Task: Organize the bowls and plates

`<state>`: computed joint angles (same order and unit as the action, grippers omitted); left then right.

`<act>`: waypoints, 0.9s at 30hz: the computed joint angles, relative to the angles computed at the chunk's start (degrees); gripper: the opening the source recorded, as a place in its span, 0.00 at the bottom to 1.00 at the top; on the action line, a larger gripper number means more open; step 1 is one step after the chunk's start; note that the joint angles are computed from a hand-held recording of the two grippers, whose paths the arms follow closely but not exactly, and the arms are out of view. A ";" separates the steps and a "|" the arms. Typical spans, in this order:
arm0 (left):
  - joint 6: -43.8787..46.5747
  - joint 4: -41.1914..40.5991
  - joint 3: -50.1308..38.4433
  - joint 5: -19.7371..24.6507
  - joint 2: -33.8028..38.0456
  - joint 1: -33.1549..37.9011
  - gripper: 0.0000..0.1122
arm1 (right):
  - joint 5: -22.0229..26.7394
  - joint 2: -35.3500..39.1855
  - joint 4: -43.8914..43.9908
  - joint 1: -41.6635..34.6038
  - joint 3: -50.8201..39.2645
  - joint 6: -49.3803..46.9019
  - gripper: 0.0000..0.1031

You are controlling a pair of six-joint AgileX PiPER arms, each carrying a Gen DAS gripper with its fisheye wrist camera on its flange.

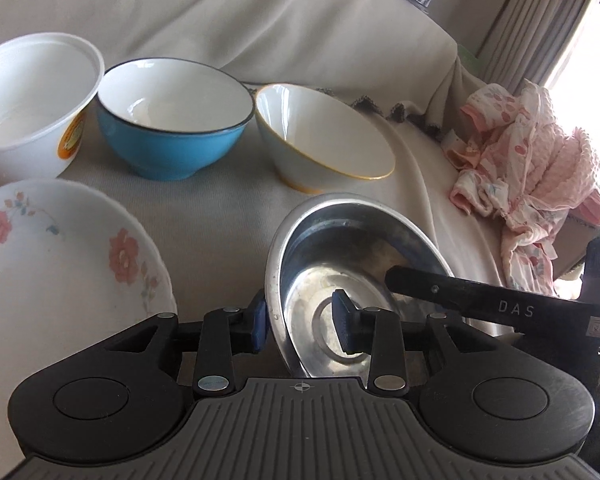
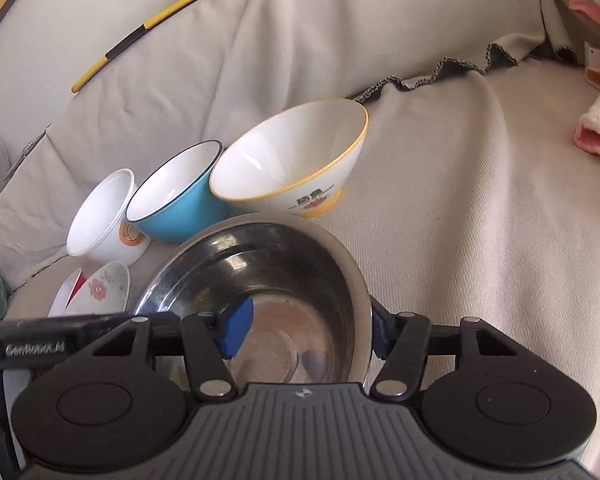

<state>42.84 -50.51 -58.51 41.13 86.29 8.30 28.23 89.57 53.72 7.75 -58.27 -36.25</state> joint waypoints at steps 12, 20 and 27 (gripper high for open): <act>8.66 -6.90 11.09 15.66 -17.14 21.48 0.32 | -9.21 -9.23 -32.99 9.56 4.52 28.33 0.56; -1.05 -5.13 9.72 9.69 -15.92 41.77 0.32 | 8.06 0.27 -27.41 15.65 -18.29 26.87 0.56; 2.08 -7.77 10.37 6.61 -9.96 41.79 0.32 | 23.34 26.61 -38.03 25.20 -51.73 40.55 0.56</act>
<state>44.91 -58.28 -48.13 47.74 76.34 50.10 51.57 116.18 15.69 32.94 -110.00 4.30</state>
